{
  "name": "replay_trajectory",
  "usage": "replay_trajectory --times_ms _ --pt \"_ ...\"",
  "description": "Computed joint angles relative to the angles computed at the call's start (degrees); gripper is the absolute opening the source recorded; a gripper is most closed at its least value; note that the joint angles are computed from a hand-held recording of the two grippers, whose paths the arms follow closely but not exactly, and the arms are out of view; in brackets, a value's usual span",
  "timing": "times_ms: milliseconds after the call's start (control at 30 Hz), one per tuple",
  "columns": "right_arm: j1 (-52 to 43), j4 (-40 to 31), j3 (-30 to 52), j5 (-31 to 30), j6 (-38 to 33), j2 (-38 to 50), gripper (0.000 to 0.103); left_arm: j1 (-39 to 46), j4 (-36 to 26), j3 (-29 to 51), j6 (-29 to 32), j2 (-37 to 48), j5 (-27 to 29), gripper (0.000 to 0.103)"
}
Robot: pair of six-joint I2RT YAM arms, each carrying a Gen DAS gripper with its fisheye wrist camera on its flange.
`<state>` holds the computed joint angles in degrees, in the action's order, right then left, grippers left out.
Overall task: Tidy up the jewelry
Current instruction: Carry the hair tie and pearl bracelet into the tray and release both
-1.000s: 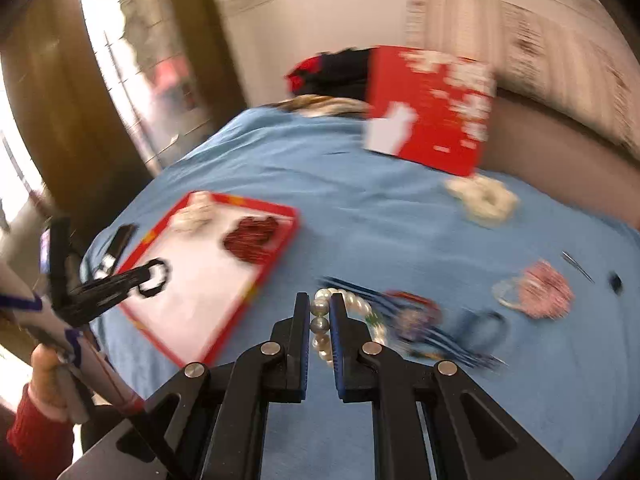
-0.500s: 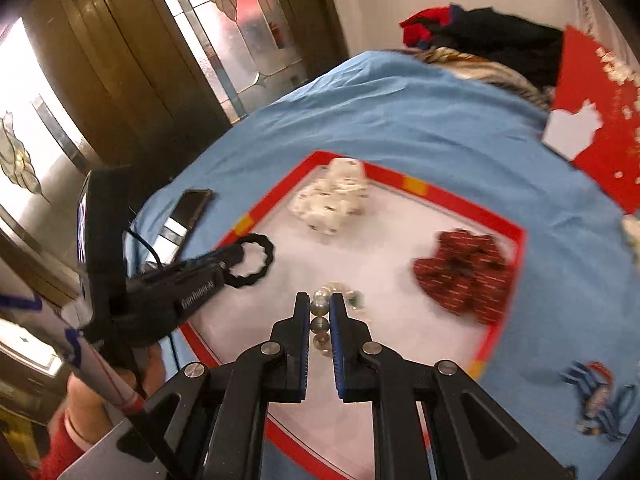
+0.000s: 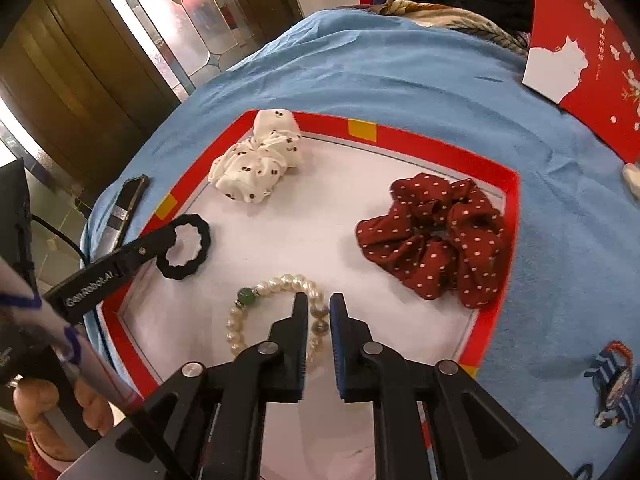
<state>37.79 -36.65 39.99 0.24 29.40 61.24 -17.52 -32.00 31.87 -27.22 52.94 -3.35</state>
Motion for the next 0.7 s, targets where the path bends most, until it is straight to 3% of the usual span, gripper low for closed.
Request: replay_trajectory --times_ms 67,133,267,367,533,600,700 --pt "0.0 -1.7 0.6 0.8 -0.8 -1.4 0.032 -1.1 -1.4 0.8 -1.1 -0.8 -0.9 0.032" --pt "0.7 -5.0 0.8 2.4 -1.8 -5.9 0.039 -2.0 -3.2 1.5 -2.2 -2.3 -1.3 0.036" --pt "1.9 -11.7 0.9 8.0 -3.2 -12.4 0.041 -7.0 -8.0 3.1 -6.8 -6.9 -4.8 0.043" --pt "0.5 -14.9 -0.9 8.1 -3.1 -16.0 0.041 -14.1 -11.9 4.3 -12.4 -9.9 -8.7 0.047" --pt "-1.9 -13.1 -2.9 9.3 -2.2 -9.3 0.041 -29.9 -18.2 6.1 -24.3 -12.0 -17.1 0.047" --pt "-4.2 -11.1 -4.5 7.9 -2.5 -8.3 0.016 -34.9 -20.0 6.9 -28.2 -11.8 -19.5 0.048" --pt "-7.3 -11.3 -5.9 4.6 -1.8 -11.5 0.014 -41.2 -23.1 8.2 -33.2 -11.7 -22.5 0.048"
